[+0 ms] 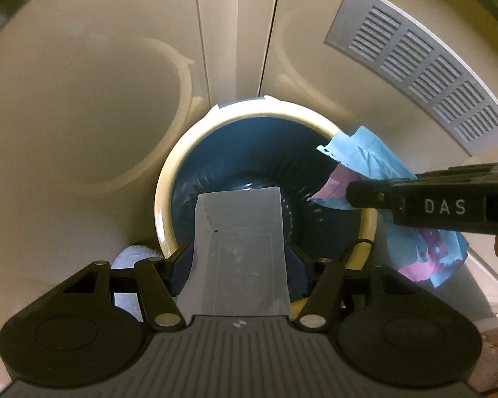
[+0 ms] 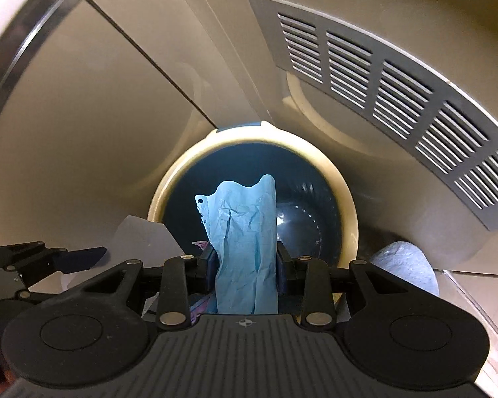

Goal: Collect trash
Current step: 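Open the right gripper to drop the glove into the bin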

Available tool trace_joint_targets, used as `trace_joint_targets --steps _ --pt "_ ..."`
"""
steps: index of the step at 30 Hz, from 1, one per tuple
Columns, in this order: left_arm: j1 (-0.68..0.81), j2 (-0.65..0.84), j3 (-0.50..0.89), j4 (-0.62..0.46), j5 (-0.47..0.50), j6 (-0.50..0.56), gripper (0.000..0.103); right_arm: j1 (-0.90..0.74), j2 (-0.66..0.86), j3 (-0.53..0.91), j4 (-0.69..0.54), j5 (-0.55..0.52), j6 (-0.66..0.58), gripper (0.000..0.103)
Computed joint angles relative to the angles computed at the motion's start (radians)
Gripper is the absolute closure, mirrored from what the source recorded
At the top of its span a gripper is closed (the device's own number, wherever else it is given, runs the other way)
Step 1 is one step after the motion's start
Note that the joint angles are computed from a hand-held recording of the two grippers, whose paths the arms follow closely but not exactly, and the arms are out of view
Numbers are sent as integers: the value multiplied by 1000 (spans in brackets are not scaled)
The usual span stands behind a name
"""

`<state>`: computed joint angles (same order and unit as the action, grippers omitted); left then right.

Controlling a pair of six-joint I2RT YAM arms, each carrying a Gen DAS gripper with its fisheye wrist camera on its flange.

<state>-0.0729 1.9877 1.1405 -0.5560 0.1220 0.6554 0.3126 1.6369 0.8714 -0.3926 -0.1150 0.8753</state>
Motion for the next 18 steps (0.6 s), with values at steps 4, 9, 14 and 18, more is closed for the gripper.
trace_joint_targets --steps 4,9,14,18 --pt "-13 21 13 -2 -21 -7 37 5 51 34 -3 9 7 64" --pt "-17 46 39 -23 -12 -4 17 -1 77 33 30 22 38 45" --pt "-9 48 58 -36 20 -17 8 0 29 7 34 54 25 26" --pt "-7 6 48 -45 -12 -22 7 17 -32 11 -33 85 -4 20"
